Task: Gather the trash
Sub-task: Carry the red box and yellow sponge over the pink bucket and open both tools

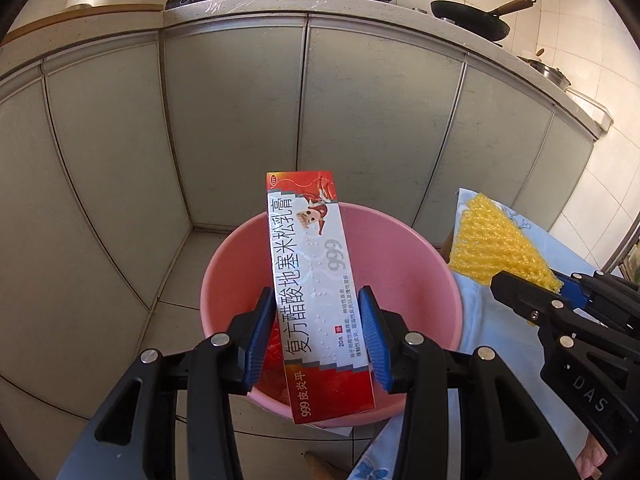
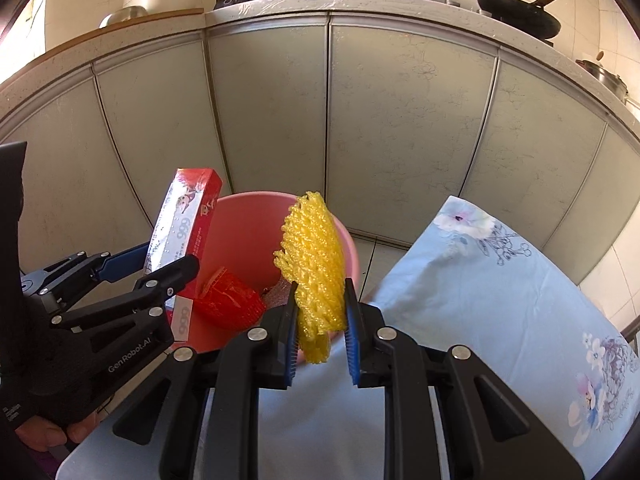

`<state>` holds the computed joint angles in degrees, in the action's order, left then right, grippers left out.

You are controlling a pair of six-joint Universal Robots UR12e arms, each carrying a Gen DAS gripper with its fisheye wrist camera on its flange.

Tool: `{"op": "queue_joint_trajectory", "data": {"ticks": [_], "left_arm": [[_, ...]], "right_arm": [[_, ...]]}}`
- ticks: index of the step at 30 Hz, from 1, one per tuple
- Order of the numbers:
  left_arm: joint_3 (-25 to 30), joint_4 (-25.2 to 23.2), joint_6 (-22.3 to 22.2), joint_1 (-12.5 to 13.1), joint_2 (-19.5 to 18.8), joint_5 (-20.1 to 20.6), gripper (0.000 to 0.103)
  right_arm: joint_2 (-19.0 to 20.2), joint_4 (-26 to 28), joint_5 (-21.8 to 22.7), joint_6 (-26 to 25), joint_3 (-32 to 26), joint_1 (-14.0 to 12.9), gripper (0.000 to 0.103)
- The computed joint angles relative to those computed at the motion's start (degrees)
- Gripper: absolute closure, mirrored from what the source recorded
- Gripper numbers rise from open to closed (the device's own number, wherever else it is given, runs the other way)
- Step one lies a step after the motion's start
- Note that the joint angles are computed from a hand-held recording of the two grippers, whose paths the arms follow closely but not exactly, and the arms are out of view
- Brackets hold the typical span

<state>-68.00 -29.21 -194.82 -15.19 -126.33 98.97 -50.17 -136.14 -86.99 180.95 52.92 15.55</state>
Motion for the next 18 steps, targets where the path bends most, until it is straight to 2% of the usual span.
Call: {"op": "queue_joint_trajectory", "data": {"ticks": [12, 18], "left_arm": [[1.55, -3.19, -1.72, 0.74, -1.53, 1.11, 0.061], [2.80, -5.84, -2.67, 1.09, -2.69, 0.40, 0.061]], "right_arm": [[3.68, 4.75, 0.44, -1.13, -5.61, 0.53, 0.083], [5.06, 6.32, 0.76, -1.50, -7.47, 0.65, 0.083]]}}
